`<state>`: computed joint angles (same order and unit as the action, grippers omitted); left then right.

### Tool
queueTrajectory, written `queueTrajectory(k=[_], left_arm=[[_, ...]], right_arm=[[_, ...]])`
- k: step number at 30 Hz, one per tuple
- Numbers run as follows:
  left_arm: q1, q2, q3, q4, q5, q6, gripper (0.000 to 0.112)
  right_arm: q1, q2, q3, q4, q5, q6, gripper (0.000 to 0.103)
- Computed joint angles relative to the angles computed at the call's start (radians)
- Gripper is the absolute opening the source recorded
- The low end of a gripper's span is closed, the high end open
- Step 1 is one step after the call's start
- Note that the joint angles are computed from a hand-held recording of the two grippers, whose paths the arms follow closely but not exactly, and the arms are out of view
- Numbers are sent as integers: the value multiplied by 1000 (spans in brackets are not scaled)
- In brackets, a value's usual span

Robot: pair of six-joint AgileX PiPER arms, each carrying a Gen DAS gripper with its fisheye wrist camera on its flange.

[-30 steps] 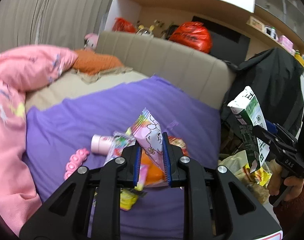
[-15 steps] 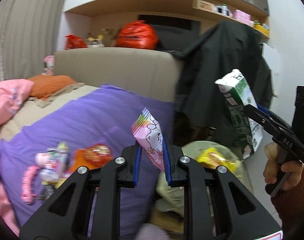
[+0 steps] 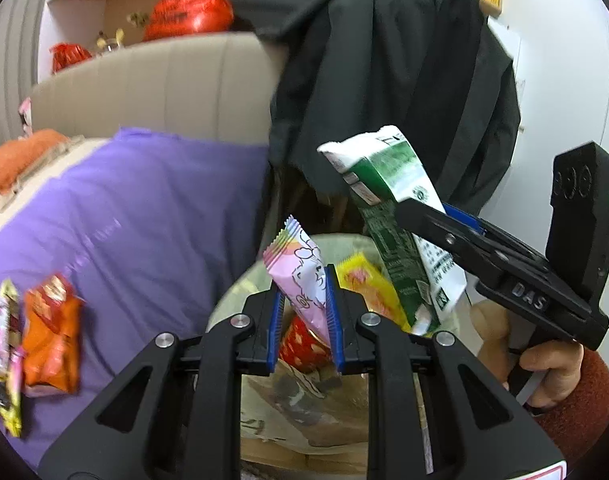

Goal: Collect trash
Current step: 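Carry the carton and wrapper over the trash bag and open both tools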

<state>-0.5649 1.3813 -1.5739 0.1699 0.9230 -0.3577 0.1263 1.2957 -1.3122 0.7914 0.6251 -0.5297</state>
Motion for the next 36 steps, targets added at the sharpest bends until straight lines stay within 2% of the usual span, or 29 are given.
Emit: queueTrajectory(k=[2, 6, 14, 18, 22, 34, 36], left_arm=[[5, 23, 13, -18, -6, -1, 19], [11, 50, 32, -35, -8, -4, 19], [12, 38, 70, -51, -5, 22, 19], [-2, 29, 79, -41, -3, 18, 19], [12, 24, 83, -58, -7, 30, 19], [4, 54, 58, -90, 26, 47, 19], [31, 59, 58, -150, 31, 85, 24]], right_arm=[[-4, 21, 15, -2, -9, 25, 54], [-19, 62, 9, 12, 44, 30, 54], [-88, -8, 113, 132, 125, -108, 54], [-72, -83, 157, 42, 104, -70, 52], [-97, -117, 181, -2, 127, -52, 35], [-88, -125, 164, -55, 139, -34, 35], [-80, -128, 161, -88, 130, -11, 35]])
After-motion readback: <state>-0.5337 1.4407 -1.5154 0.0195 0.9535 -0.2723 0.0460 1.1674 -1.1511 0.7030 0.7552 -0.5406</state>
